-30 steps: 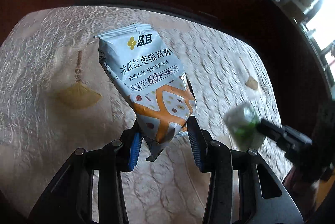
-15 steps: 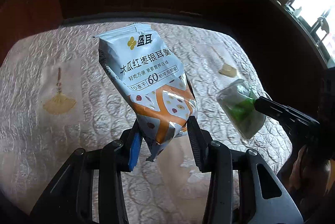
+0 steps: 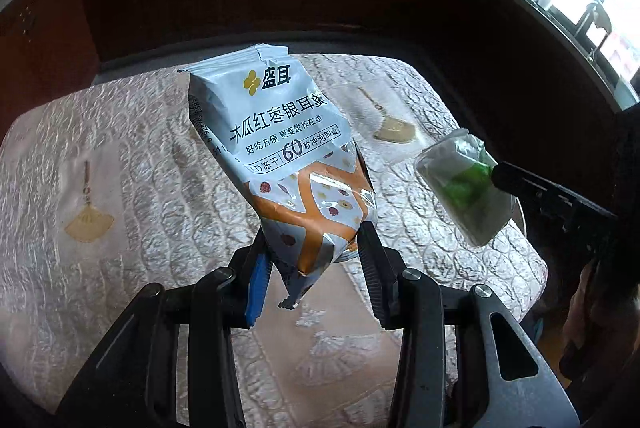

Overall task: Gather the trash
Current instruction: 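Carry the snack bag and tissue pack over the bucket and release both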

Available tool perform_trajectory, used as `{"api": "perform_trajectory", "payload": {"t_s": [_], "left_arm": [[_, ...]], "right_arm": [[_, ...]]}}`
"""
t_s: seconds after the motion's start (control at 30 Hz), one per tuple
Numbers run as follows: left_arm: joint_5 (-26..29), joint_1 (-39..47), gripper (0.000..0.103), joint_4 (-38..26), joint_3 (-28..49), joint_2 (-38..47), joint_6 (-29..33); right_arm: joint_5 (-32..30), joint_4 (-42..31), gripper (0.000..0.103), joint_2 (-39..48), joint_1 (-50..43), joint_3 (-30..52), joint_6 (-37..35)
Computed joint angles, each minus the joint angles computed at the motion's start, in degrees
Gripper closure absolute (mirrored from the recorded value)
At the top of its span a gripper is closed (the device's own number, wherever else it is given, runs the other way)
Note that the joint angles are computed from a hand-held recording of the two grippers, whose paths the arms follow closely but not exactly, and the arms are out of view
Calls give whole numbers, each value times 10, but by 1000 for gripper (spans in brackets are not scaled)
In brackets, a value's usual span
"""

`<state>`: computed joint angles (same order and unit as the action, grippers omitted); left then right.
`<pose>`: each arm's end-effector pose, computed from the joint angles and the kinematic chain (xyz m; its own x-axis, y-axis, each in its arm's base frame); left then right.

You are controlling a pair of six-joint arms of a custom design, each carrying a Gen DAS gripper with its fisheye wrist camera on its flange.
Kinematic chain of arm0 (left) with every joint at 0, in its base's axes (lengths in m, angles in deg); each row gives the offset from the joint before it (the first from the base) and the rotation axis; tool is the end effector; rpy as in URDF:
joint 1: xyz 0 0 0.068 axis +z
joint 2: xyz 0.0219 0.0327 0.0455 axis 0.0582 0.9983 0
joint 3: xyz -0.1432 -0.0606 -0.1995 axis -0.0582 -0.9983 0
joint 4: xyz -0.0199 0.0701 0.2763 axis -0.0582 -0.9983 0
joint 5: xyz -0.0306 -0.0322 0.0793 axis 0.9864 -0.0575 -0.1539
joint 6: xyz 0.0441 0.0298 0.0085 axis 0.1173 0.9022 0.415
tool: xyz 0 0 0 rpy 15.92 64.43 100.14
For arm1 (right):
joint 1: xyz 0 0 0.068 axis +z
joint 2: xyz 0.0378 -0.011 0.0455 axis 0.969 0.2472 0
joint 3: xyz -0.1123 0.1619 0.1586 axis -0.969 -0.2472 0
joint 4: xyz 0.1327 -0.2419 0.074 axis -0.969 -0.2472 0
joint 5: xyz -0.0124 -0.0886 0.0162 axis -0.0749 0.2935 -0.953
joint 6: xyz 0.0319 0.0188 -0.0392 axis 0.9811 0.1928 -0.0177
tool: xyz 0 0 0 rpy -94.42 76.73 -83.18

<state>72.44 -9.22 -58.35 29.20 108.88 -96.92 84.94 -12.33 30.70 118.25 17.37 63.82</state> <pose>0.1977 -0.0486 0.2916 -0.8522 0.0277 -0.5225 0.1491 0.9700 -0.1919 0.2195 0.2031 0.2794 -0.8004 0.0038 -0.5995 -0.3056 0.8577 0.4135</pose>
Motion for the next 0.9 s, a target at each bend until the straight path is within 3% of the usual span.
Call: {"api": "perform_trajectory", "payload": {"t_s": [0.53, 0.9], "left_arm": [[-40, -149, 64, 28, 48, 67, -52], [-48, -291, 63, 76, 133, 207, -90]], "right_arm": [[19, -47, 87, -124, -45, -62, 18], [-4, -124, 87, -252, -168, -121, 1]]}}
